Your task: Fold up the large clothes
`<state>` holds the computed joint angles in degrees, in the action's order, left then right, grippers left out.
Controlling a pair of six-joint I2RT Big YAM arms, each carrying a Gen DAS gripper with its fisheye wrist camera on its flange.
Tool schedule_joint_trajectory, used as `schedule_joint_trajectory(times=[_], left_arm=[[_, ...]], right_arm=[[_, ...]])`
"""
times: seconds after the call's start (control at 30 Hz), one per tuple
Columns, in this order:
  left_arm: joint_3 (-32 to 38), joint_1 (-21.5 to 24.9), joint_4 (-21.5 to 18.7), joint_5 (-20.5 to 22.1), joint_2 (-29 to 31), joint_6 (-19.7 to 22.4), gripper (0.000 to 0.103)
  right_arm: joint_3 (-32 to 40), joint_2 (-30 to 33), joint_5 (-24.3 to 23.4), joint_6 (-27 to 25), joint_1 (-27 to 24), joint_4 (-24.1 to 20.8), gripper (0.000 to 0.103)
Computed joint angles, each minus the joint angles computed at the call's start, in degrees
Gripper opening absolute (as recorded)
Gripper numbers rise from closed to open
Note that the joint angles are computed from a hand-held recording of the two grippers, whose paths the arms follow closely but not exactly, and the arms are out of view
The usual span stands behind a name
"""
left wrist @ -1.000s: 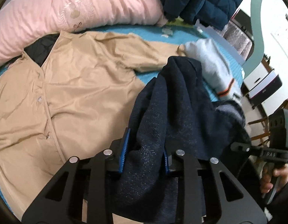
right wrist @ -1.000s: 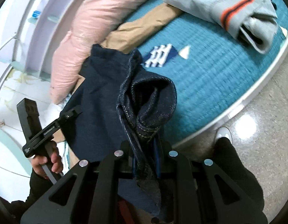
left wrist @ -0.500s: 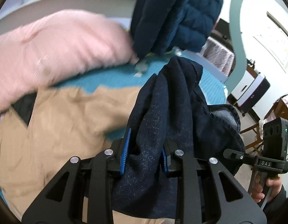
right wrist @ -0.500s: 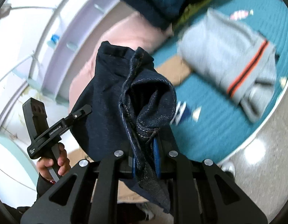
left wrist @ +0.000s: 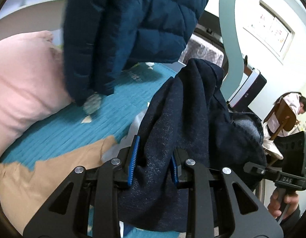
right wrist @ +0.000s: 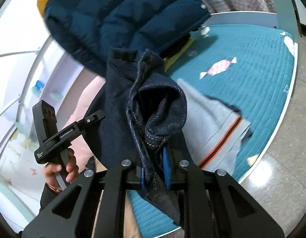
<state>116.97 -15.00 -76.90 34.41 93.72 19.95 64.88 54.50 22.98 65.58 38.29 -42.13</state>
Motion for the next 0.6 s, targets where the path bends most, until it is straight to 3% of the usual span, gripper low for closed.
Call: schedule_joint_trajectory(times=[0.1, 0.17, 0.33, 0.43, 0.5, 0.6], left_arm=[[1.2, -2.7, 2.3, -3.5, 2.8, -0.3, 0.027], [3.6, -3.6, 2.3, -3.6, 5.7, -1.0, 0.026], [5.8, -4.2, 4.2, -4.7, 10.1, -1.3, 0.026], [7.3, -3.6, 3.3, -6.7, 13.2, -1.9, 0.027], [4.8, -2.7, 4.8, -5.5, 12.0, -2.5, 0.027], [3.0, -1.3, 6.7, -2.6, 10.2, -2.4, 0.029]], right_arm=[[-3.9, -1.8, -4.8, -0.1, -5.4, 3.0, 0.014], [-6.4, -2.1, -7.4, 0.1, -8.5, 5.9, 0.014], [-9.3, -1.8, -9.5, -0.9, -14.2, 8.8, 0.013], [-10.9, -0.6, -11.8, -0.8, -18.2, 9.5, 0.013], [-13.0, 0.4, -16.6, 1.0, -21.9, 12.0, 0.014], [-13.4, 3.1, -17.4, 0.5, -23.6, 10.6, 0.016]])
